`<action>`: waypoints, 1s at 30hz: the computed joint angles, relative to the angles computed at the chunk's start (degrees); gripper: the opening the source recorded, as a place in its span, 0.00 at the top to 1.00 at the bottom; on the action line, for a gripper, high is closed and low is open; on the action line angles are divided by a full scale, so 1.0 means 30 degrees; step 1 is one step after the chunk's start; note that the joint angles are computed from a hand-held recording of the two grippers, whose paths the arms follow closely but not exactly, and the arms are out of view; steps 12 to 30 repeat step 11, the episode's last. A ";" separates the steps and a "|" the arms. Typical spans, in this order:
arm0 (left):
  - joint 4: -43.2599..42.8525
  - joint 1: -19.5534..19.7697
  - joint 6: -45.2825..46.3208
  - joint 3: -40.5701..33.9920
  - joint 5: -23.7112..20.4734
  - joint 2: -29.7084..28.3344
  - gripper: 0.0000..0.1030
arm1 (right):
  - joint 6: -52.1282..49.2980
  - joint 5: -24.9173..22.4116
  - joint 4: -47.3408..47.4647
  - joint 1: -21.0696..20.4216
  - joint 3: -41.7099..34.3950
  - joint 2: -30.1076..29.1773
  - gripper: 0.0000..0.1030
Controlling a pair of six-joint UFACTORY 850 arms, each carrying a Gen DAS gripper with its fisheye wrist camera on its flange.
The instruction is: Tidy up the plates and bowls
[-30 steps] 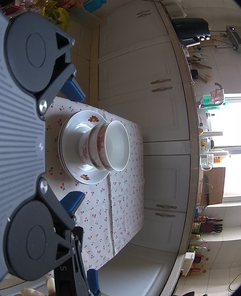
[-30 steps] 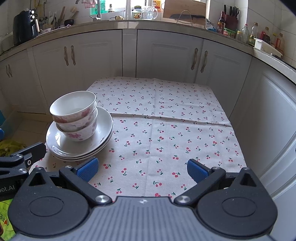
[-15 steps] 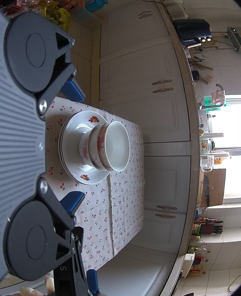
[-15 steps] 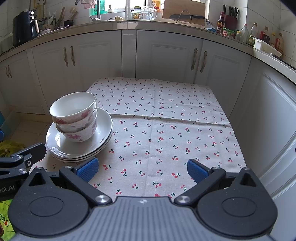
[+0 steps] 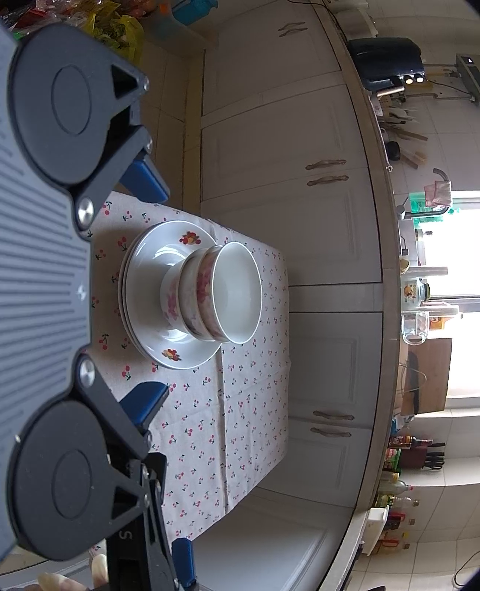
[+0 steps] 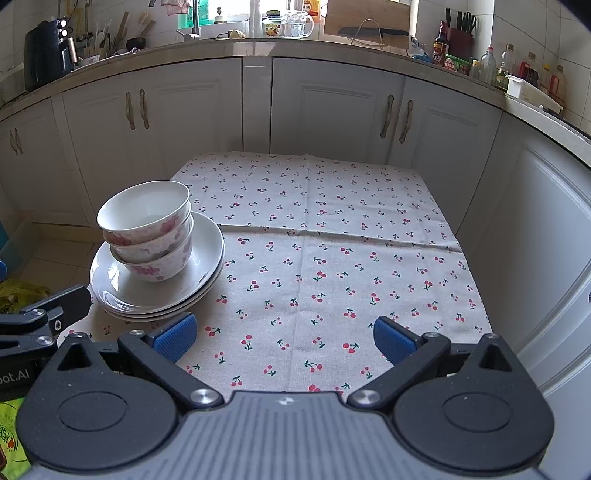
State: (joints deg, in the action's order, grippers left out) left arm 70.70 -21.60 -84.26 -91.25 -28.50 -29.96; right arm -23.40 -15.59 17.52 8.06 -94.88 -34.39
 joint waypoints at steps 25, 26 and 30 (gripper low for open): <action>0.0106 -0.0078 -0.0174 0.0018 -0.0176 0.0059 0.01 | -0.0223 0.0106 0.0218 -0.0007 0.0117 0.0099 0.00; 0.0106 -0.0078 -0.0174 0.0018 -0.0176 0.0059 0.01 | -0.0223 0.0106 0.0218 -0.0007 0.0117 0.0099 0.00; 0.0106 -0.0078 -0.0174 0.0018 -0.0176 0.0059 0.01 | -0.0223 0.0106 0.0218 -0.0007 0.0117 0.0099 0.00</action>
